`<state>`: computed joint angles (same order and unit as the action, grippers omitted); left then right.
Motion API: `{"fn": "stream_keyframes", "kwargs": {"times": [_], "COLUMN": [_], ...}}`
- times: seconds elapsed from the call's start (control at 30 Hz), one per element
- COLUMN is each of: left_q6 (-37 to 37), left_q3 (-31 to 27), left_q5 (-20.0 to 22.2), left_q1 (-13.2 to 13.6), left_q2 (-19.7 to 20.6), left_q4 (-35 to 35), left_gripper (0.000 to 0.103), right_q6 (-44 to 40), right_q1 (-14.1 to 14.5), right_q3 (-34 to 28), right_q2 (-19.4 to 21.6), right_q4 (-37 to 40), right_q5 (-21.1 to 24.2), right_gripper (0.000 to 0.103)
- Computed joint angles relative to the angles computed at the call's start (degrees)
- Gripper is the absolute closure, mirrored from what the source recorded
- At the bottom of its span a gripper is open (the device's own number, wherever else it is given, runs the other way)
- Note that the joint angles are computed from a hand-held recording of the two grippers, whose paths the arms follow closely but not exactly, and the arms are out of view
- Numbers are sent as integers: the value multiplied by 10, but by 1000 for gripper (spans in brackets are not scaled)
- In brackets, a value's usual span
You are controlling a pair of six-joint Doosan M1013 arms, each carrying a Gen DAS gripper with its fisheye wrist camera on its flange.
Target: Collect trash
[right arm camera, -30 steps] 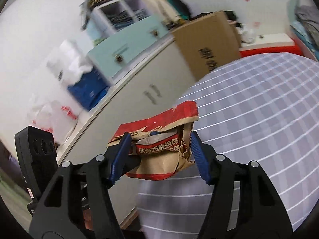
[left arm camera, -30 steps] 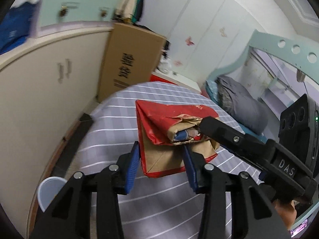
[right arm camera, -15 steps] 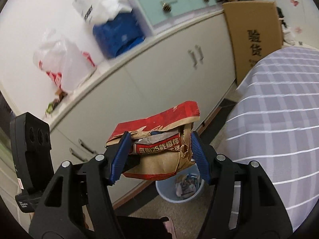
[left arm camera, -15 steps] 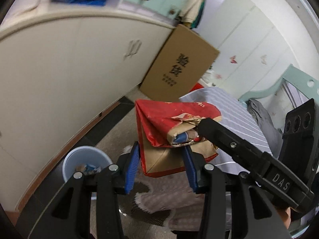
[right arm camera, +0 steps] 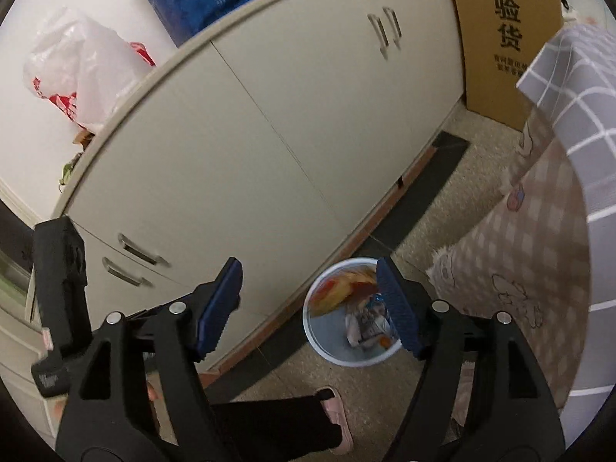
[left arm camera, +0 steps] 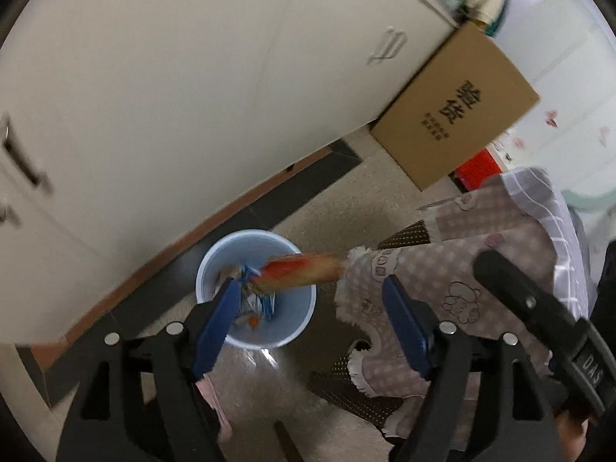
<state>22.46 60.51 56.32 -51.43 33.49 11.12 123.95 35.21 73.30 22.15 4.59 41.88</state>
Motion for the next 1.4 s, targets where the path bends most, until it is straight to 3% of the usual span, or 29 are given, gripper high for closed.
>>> {"fn": "stream_keyframes", "kwargs": {"times": [0.17,0.3,0.63,0.8,0.97,1.2,1.4], "left_q6": [-21,-18,-22,-26,-21,-26,-36], "left_q3": [-9,-29,-97,-124,-143,-140,-130], "left_q5": [21,51,115,129,142,124,111], "left_q1": [-9,-28,-110,-148,-181,-220,-243], "left_q2": [0,-2,-10,-10,-9,-19,-27], "left_q4": [25,66,270,360,425,495,546], "left_gripper": [28,28,24,19,13,12,11], "right_q6": [8,40,207,321,397,458,480], "right_q1": [10,25,69,104,137,200,233], "right_q3": [4,14,70,99,125,142,151], "right_q2": [-9,-32,-122,-172,-214,-244,-260], "right_q4": [-39,-114,-356,-498,-581,-695,-740], "right_q5": [15,17,17,59,96,196,238], "right_gripper": [32,30,24,19,16,13,10]}}
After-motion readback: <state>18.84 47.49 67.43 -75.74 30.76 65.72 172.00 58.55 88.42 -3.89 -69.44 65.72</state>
